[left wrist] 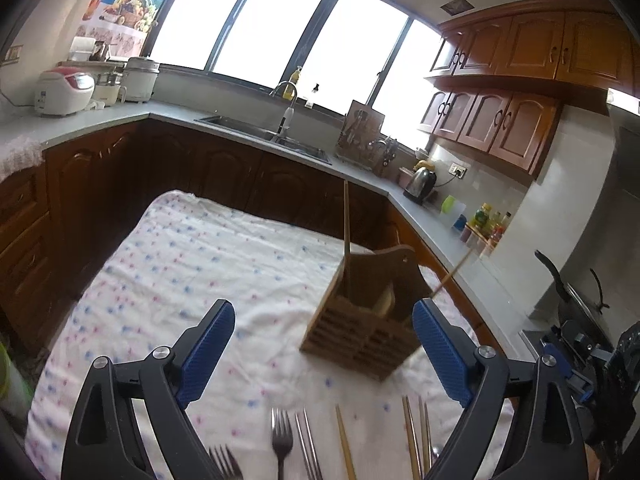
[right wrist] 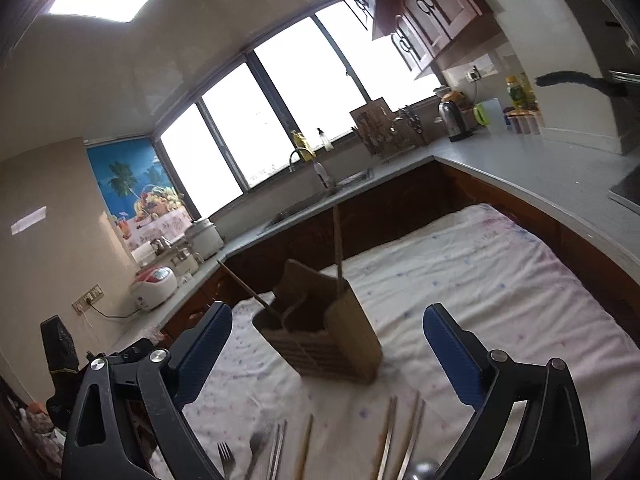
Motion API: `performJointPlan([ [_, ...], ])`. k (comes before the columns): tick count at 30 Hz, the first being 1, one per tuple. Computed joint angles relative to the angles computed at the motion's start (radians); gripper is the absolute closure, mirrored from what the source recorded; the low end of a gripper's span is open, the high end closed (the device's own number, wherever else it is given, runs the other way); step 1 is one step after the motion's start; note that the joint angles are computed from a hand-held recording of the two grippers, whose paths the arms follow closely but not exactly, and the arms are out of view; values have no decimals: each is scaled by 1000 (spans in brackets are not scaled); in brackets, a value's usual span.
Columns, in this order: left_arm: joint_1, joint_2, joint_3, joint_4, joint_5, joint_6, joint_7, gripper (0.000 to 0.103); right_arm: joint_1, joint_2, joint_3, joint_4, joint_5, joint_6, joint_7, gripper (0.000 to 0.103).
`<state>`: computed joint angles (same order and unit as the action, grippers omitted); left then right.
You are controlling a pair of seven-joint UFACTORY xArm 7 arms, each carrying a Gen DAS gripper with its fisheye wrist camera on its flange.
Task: Organize utensils
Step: 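Withdraw both tools from the holder toward the remaining utensils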
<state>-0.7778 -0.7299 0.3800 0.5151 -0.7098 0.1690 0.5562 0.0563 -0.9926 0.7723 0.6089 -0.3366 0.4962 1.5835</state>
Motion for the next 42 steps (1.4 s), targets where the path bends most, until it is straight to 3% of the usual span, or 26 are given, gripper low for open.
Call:
performJointPlan([
  [5, 135, -117, -72, -86, 51, 113, -59, 12, 79, -30, 9, -6, 26, 109, -1, 5],
  [14, 263, -255, -162, -157, 111, 264, -154, 12, 190, -72, 40, -21, 68, 261, 61, 5],
  [23, 294, -326, -235, -196, 157, 343, -242, 12, 264, -60, 43, -43, 78, 326, 115, 5],
  [35, 263, -224, -298, -161, 210, 318, -307, 13, 300, 46, -3, -60, 43, 301, 122, 7],
  [37, 259, -188, -314, -145, 228, 315, -311, 14, 300, 70, -10, -59, 32, 299, 117, 12],
  [42, 237, -96, -337, -104, 253, 302, -313, 26, 307, 121, -46, -72, 18, 274, 118, 41],
])
